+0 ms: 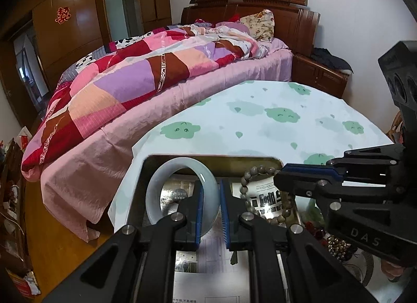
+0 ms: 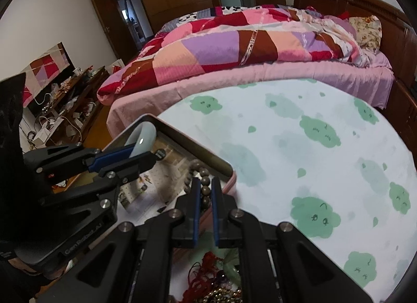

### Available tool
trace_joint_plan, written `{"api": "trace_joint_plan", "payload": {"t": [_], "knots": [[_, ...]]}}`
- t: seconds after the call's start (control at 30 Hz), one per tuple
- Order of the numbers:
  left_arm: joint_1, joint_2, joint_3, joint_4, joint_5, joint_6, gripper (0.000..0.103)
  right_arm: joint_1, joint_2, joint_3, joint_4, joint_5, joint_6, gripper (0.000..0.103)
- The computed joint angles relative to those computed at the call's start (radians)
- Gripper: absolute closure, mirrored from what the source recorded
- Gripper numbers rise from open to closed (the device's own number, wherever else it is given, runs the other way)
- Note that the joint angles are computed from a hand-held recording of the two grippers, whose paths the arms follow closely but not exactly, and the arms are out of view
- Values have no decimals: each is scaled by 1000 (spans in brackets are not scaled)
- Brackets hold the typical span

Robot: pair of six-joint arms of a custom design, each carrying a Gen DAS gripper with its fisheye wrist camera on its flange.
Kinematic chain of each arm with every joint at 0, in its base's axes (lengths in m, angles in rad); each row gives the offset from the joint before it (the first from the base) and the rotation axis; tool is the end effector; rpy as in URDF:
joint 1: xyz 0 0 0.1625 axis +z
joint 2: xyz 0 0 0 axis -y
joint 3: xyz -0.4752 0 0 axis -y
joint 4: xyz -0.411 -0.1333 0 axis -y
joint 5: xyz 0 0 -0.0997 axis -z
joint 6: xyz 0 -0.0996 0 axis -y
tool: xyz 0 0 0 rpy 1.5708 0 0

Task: Organize jewelry
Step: 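Carry both into the tin box and open both tools to release them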

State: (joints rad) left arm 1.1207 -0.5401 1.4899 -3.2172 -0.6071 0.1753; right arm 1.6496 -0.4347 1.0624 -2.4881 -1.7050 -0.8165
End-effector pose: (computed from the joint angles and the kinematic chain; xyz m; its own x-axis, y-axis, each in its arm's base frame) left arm -0.1368 -0.7776 0.0930 -0.6733 -0.1024 -0.7322 0.4582 0.7195 -0.5219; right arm 0.1895 -0.8752 0.0551 -0.6236 -0.7236 0.2959 -0.7738 0.6251 -0.1021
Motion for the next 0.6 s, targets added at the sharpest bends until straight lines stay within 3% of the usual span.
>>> {"api": "trace_joint_plan", "payload": {"t": [0.2,0.43,0.5,0.53,0.6], "knots": [[-1,9,-20,44,44,-26,85,0,-1,8,-28,2,-11,93],[-9,23,-33,39,64,17,85,2,4,18,-68,1,-19,90],[-9,21,-31,35,63,8,85,3,0,27,-94,-8,-23,67],[-9,21,-30,30,67,7,84,3,-1,34,-112,-11,-24,50],[-13,20,-25,8,71,10,78,-1,-6,46,-146,-6,-21,43]]}}
